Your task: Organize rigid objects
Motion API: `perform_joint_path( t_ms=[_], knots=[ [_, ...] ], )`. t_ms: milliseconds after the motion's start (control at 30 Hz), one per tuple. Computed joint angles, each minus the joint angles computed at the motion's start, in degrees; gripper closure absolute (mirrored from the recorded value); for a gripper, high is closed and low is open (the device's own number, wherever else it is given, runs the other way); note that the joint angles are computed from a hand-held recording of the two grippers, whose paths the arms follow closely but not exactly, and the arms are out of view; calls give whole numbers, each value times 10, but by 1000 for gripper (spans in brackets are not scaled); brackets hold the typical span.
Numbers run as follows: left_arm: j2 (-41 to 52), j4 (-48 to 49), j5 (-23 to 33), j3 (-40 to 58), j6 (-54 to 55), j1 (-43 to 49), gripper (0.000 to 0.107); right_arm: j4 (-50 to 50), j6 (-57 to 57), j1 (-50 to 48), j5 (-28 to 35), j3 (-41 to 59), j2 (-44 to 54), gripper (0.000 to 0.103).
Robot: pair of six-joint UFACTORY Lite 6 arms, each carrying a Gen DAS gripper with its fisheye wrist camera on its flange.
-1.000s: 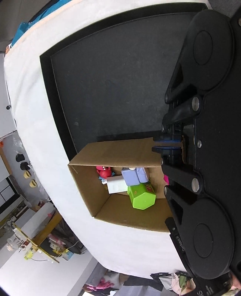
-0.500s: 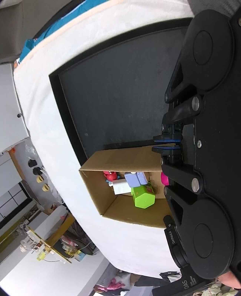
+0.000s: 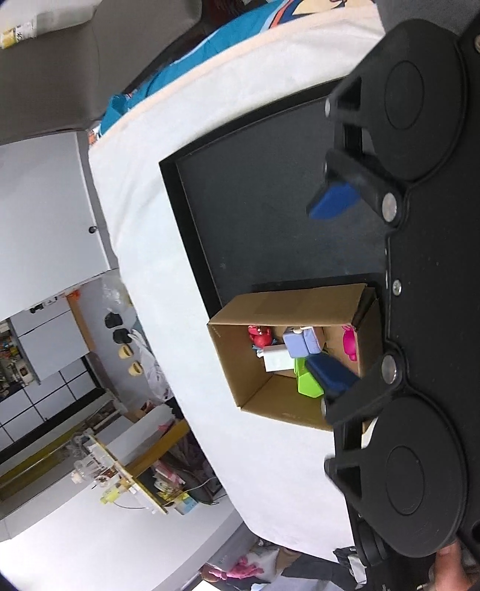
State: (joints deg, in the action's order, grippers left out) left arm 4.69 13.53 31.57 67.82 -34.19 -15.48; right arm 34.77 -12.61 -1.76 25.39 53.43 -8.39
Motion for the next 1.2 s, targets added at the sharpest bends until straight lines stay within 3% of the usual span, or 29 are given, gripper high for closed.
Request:
perform_joint_path(
  t_ms=[133,300,733,1200],
  knots=[
    [-44,-17,7,-15,27,-6,35,-48,48,5,4,0,-23,2],
    [-92,-38,19,-33,57,-9,26,-92,92,3,28,11,-55,0],
    [-190,-66,91,-25,123,-20,17,-214,195,22,98,14,-135,0],
    [-274,-59,118,-64,125,-61,13,-179,145,-19,152,-6,-220,0]
  ],
)
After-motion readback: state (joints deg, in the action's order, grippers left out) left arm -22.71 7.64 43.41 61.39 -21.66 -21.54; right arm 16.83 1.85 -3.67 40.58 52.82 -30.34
